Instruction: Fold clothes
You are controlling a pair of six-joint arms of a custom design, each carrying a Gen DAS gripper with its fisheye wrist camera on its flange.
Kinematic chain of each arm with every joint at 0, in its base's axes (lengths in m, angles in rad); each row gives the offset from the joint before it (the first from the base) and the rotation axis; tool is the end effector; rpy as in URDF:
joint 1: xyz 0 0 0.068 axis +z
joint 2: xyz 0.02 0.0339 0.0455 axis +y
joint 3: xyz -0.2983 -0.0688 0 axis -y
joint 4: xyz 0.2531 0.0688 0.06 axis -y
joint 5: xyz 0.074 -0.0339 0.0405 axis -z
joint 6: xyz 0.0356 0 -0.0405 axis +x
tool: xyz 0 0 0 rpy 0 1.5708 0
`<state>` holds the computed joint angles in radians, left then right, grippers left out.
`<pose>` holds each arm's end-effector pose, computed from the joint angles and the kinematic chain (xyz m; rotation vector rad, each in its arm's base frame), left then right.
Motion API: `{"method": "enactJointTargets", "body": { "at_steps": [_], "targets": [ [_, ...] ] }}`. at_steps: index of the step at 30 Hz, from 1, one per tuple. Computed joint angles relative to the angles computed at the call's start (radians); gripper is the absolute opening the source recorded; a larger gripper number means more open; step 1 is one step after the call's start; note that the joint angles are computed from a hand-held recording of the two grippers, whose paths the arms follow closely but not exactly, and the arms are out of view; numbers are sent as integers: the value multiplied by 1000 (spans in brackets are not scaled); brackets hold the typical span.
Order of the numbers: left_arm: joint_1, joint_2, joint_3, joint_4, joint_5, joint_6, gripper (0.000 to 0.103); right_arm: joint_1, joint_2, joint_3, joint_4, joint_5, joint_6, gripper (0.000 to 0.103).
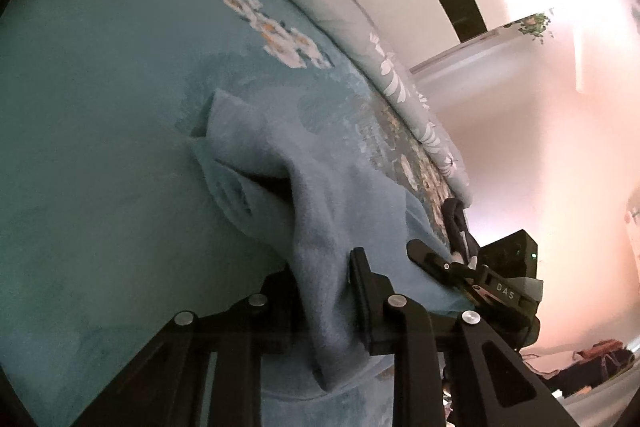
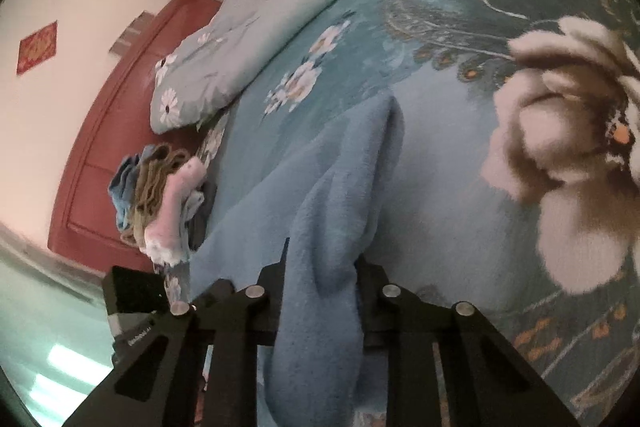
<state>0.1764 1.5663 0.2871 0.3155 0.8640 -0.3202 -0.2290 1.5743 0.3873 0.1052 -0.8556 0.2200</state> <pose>0.2059 0.0092 0.1069 -0.2506 2.3807 -1.1428 0.2176 -0.0231 0.1136 0.2725 2.4395 1.1093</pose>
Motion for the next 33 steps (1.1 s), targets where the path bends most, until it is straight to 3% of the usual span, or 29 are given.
{"method": "enactJointTargets", "body": {
  "at_steps": [3,8,14,19,25,30,33],
  "targets": [
    [57,-98,-2,-107,26,61,25,23,-51,-15,-27,-7,4,24],
    [181,-309,40,-386,57,220,25,118,-179,-17,-55,-1,68,24],
    [412,-422,179,-727,162,493,25,298,-314,73,-105,61,183,24],
    [607,-348,367,-998,273,753,25,464,-325,199,-110,135,264,24],
    [768,-167,667,-1276,360,1026,25,659,-223,439,-155,250,318,24],
    [842,47,981,-1492,401,1189,25,785,-101,667,-193,327,341,24],
    [847,153,1195,-1521,390,1171,25,845,-6,841,-236,369,342,24]
  ]
}}
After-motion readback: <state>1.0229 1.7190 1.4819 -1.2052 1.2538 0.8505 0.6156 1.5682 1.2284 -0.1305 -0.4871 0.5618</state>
